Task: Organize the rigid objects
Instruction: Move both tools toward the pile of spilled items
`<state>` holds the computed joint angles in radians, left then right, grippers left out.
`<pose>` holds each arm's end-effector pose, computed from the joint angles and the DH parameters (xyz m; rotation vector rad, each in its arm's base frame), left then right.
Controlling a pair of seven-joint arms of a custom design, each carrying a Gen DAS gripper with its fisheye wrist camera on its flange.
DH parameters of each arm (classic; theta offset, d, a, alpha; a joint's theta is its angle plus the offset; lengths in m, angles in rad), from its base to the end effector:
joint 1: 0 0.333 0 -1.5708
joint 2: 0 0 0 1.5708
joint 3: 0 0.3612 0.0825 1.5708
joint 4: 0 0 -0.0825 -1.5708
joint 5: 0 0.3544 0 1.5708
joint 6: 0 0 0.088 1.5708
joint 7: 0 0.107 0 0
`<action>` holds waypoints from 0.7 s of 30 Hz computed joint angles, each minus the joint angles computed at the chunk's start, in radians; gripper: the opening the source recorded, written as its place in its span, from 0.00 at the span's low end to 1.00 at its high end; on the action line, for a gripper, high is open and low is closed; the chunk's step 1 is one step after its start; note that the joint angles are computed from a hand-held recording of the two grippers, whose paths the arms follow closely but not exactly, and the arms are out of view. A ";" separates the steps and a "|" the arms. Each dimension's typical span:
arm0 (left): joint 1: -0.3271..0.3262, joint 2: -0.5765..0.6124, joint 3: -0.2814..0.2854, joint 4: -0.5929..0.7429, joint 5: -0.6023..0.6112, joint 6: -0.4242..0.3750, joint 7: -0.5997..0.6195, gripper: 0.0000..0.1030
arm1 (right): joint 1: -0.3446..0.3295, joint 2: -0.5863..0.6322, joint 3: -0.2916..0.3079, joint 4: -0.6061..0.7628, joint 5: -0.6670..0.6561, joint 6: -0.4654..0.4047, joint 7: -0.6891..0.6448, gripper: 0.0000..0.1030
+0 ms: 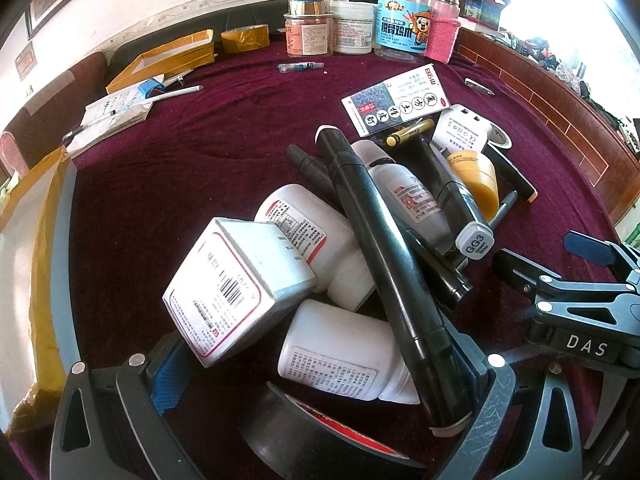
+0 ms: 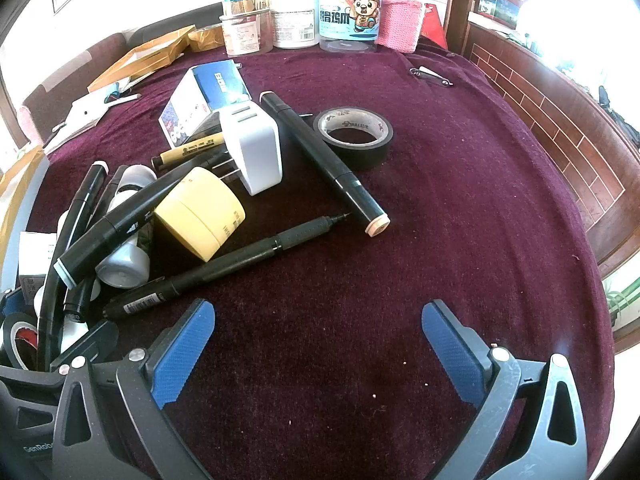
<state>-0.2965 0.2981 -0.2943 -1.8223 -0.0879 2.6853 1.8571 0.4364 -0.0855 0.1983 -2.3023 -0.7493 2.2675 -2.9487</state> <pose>0.5619 -0.3462 0.5030 -1.0921 2.5873 -0.7894 0.3972 0.2729 0.4550 -1.2313 2.4755 -0.7551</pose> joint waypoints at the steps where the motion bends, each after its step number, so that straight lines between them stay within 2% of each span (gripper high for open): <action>1: 0.000 0.000 0.000 0.000 0.000 0.000 0.000 0.99 | 0.000 0.000 0.000 0.000 0.000 0.000 0.000 1.00; 21: 0.000 0.000 0.000 0.000 -0.002 -0.001 0.001 0.99 | 0.004 0.009 0.001 0.011 0.001 -0.011 0.004 1.00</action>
<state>-0.2962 0.2978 -0.2945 -1.8222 -0.0902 2.6843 1.8583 0.4406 -0.0762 0.1990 -2.2916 -0.7487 2.2570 -2.9442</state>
